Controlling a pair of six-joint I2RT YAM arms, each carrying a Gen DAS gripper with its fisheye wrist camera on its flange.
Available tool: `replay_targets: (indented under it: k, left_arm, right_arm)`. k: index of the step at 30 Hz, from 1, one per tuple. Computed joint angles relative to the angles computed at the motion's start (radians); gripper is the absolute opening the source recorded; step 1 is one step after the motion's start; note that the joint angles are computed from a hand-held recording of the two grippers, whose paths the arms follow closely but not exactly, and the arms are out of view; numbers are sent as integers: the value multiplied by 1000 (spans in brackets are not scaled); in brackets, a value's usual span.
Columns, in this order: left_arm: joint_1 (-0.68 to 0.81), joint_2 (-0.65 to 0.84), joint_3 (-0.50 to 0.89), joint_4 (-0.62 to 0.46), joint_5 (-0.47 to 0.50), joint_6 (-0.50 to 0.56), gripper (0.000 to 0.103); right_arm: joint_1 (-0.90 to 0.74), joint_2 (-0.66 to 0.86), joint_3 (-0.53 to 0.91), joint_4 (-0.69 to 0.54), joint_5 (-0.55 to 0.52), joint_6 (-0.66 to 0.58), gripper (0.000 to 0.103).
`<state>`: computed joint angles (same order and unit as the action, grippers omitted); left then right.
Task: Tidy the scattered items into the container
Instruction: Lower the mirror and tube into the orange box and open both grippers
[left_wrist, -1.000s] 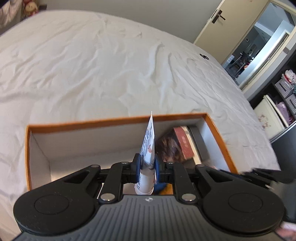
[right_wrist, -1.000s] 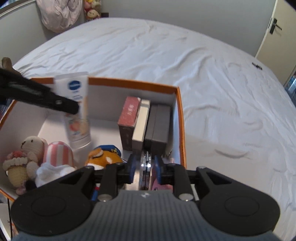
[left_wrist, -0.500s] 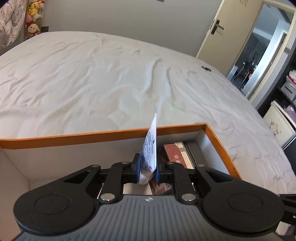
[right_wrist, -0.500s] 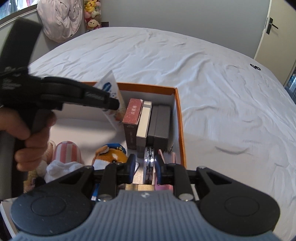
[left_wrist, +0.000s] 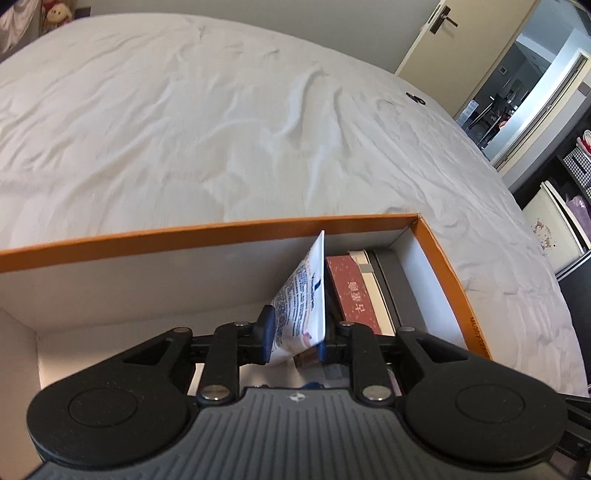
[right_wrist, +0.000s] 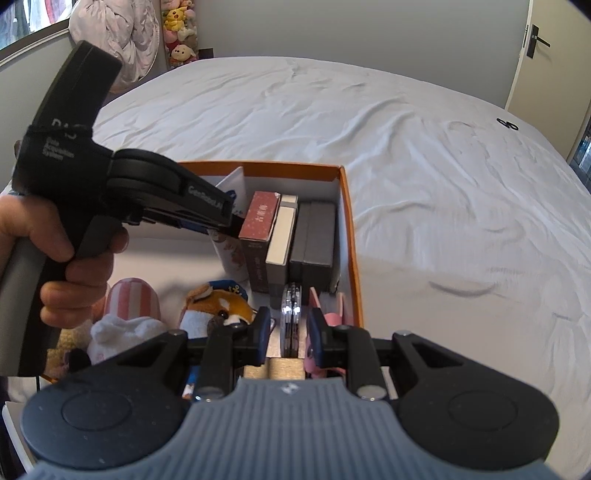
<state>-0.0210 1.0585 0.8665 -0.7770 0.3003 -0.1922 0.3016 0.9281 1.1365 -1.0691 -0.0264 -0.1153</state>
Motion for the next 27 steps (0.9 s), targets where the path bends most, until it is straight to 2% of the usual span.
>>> replay_targets:
  k: [5, 12, 15, 18, 27]
  left_arm:
    - [35, 13, 39, -59, 61, 15, 29]
    - [52, 29, 82, -155, 74, 68, 49]
    - [12, 43, 99, -205, 25, 148, 49]
    - [-46, 52, 90, -213, -69, 188, 39]
    - [-61, 104, 77, -140, -61, 238, 25]
  right_arm:
    - [0, -5, -4, -1, 2, 3, 24]
    - [7, -23, -5, -14, 2, 11, 24]
    - [5, -28, -6, -22, 0, 14, 25]
    - [-2, -33, -9, -26, -8, 10, 25]
    - [-20, -33, -20, -26, -19, -1, 26]
